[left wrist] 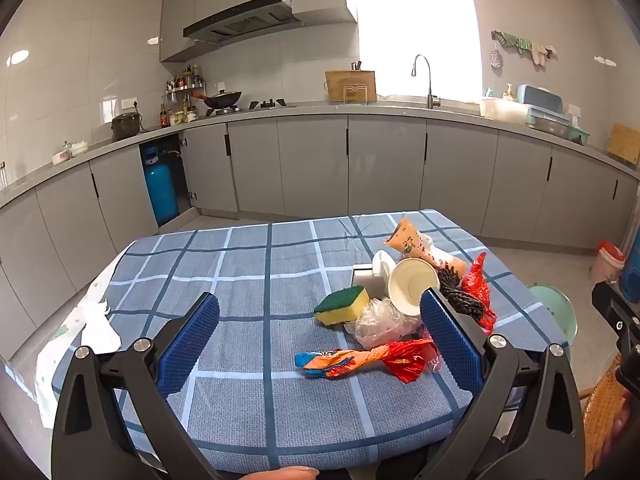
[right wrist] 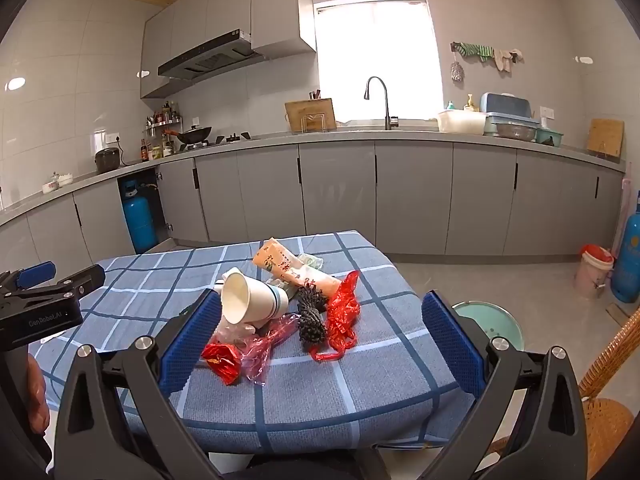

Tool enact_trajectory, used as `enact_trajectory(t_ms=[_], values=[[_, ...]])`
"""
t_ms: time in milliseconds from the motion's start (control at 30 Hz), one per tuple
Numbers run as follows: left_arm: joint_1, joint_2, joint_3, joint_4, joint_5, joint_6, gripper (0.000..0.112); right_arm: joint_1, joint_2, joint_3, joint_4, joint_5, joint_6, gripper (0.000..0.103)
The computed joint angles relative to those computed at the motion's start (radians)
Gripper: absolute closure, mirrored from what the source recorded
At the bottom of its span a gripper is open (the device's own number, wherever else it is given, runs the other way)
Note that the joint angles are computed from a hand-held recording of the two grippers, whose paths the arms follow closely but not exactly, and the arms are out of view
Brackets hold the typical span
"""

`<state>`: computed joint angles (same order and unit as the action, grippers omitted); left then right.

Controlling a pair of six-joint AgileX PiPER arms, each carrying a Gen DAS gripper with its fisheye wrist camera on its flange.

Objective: Collect trash

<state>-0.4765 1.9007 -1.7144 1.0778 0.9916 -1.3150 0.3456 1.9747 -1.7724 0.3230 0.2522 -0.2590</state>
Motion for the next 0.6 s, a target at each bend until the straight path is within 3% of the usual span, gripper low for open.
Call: enact_trajectory(t_ms=[600], values=[[0.000, -0.008, -0.004, 0.003, 0.006, -0.007, 0.014, -0.005, 0.011, -0.020, 0.006, 0.026, 0.004, 0.005]])
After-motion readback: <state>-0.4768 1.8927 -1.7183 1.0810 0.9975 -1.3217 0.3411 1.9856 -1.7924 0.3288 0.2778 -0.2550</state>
